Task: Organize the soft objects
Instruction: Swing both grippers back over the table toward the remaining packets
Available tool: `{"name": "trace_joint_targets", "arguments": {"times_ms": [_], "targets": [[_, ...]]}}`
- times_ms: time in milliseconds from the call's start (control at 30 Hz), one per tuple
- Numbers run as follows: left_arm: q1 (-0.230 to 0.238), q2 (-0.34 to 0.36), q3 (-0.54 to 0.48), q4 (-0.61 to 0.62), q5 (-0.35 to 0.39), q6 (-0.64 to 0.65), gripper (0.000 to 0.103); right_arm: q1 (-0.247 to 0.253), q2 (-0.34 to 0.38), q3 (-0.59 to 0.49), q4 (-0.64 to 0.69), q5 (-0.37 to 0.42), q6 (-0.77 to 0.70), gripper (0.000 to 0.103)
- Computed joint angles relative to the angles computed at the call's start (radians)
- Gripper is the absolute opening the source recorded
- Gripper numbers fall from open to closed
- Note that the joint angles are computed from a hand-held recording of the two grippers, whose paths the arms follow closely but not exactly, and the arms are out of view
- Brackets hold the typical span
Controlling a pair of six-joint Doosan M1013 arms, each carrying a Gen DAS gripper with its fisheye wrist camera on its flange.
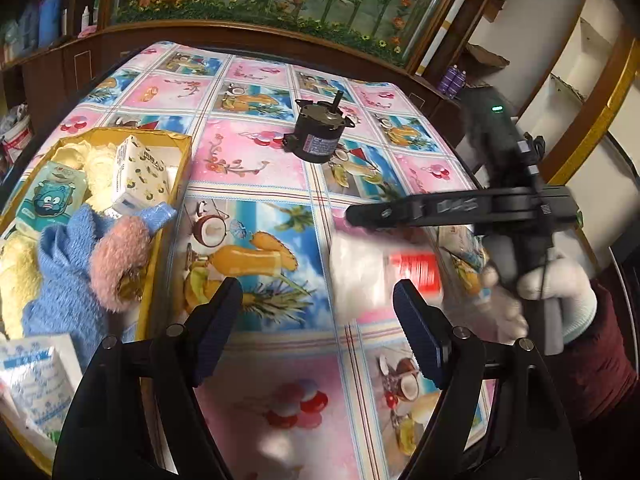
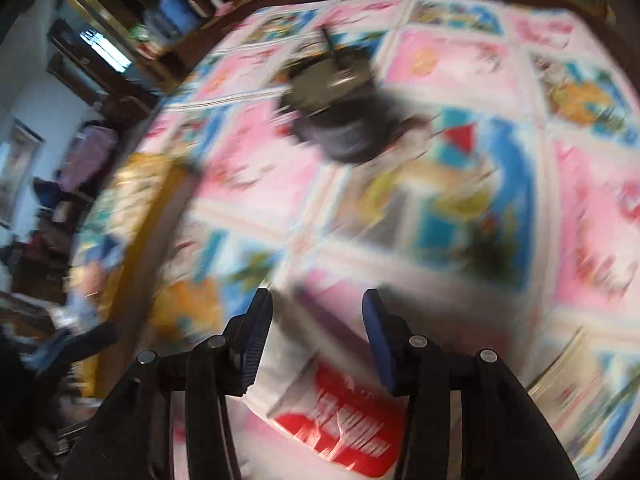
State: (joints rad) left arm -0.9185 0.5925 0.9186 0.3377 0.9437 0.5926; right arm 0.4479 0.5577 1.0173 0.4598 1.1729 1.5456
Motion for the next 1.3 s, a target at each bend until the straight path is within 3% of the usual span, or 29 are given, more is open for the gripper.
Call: {"name": "trace_joint_targets", "arguments": {"times_ms": [67,200,333,500,867,1033,1200,1300], "targets": [[-0.007,-0.01,0.013,0.009,-0.008,0.007,0.079,-0.018,-0.064,0.082,0.067,-0.087,-0.023,0.047],[-0.021,-0.008,0.001,-0.008,-0.019,0.121,0.079,-0.062,-0.18,0.214,0.042,-0.232,0.02,0.047],[-0.036,0.014,-0.028,-0.049,-0.032,0.357,0.079,-0.111,-0.266,0.317,-0.006,-0.297,0.115,0.048],[-0.038,0.059,-0.084,-0.083,0.011,0.562,0.079,-0.136,-0.305,0.384,-0.065,-0.322,0.225,0.05],[-0.015,0.113,-0.155,-0.17,0.074,0.681,0.079,-0.138,-0.266,0.369,-0.157,-0.352,0.296,0.056],[-0.014,0.161,-0.225,-0.205,0.127,0.743,0.079,-0.13,-0.196,0.279,-0.243,-0.297,0.297,0.062],[-0.043,0.209,-0.29,-0.116,0.233,0.733,0.079,-0.143,-0.174,0.277,-0.112,-0.262,0.221,0.062],[-0.062,0.221,-0.304,-0.017,0.258,0.658,0.08,-0.134,-0.176,0.28,-0.073,-0.234,0.161,0.063]]}}
